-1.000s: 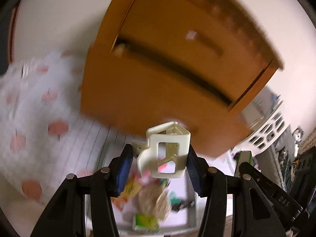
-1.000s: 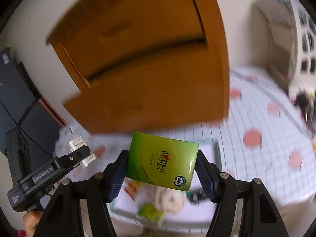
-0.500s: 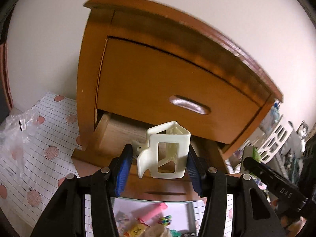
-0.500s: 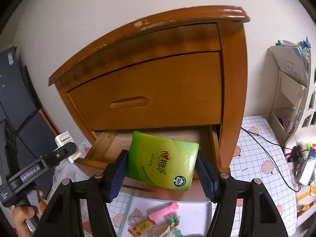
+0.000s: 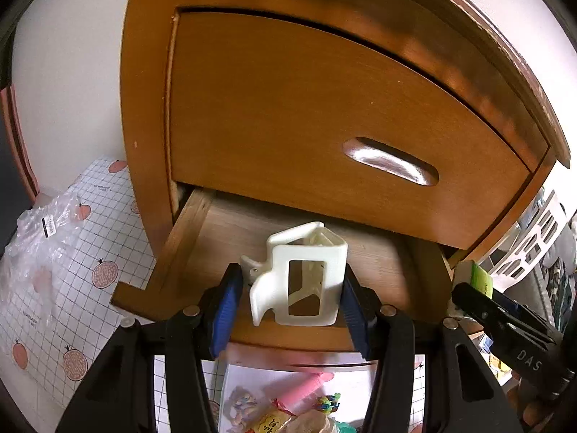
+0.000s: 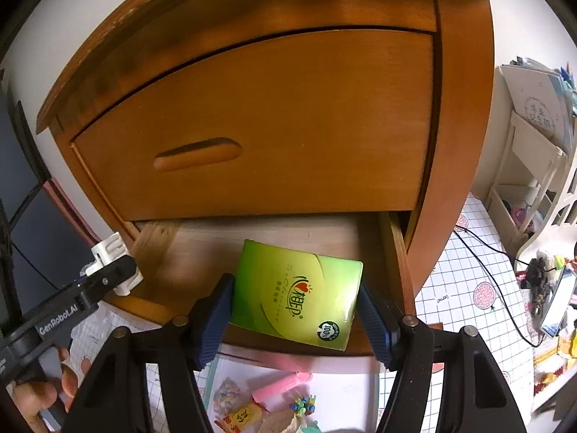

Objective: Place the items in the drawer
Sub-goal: 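Carry the clip and tissue pack into the open drawer and release both, then move both tools back over the tray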

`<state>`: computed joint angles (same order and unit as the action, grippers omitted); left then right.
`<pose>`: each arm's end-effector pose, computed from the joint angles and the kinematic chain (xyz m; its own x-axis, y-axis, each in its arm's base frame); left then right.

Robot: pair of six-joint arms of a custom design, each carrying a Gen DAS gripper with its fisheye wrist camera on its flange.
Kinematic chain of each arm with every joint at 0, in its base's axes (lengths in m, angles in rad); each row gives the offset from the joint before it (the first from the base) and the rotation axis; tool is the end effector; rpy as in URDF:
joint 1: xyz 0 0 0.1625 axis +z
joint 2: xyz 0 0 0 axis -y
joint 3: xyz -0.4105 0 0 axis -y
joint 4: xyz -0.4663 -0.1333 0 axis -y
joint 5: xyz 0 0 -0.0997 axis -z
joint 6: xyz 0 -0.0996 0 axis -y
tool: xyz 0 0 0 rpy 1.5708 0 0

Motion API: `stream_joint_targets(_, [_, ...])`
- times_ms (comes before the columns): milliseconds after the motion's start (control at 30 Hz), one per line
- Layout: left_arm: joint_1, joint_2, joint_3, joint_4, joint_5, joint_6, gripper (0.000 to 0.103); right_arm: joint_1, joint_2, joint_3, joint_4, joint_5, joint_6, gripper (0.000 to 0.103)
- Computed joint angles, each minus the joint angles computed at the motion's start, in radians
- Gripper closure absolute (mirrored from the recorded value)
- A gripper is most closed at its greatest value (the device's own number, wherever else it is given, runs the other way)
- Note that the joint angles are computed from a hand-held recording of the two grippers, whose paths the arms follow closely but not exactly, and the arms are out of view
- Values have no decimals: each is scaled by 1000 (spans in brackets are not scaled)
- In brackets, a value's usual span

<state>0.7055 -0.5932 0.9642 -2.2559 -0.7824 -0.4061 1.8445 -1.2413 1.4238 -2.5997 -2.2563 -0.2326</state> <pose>-0.5464 -0.7333 0.1869 -0.8592 0.1189 -0.4976 0.4187 0.7224 -0.5503 0.2609 -0.6696 0.4899 -0.8086 0.0935 0.5808 -0.3756 0.6778 -0.6320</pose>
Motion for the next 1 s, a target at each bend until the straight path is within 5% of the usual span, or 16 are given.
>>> stream_joint_targets(500, [2,6,-1,33,22,-28,32,-18,-10,7,30,14,25,21])
stream_joint_targets(667, [2,9,-10,74,40,-52,30,-17,-15,19,19,12,16,6])
stream_joint_targets(733, [3,10,-9,79,50,-53,19,-17,-17,24,15,13,13,2])
stream_joint_targets(867, [-2,-2,16,65,70,-58,15,-16,-23,35,10,16,3,0])
stream_joint_targets(1000, [-8,-14,55,-1,116,-34,0,-14,-29,47,-1,16,-8,0])
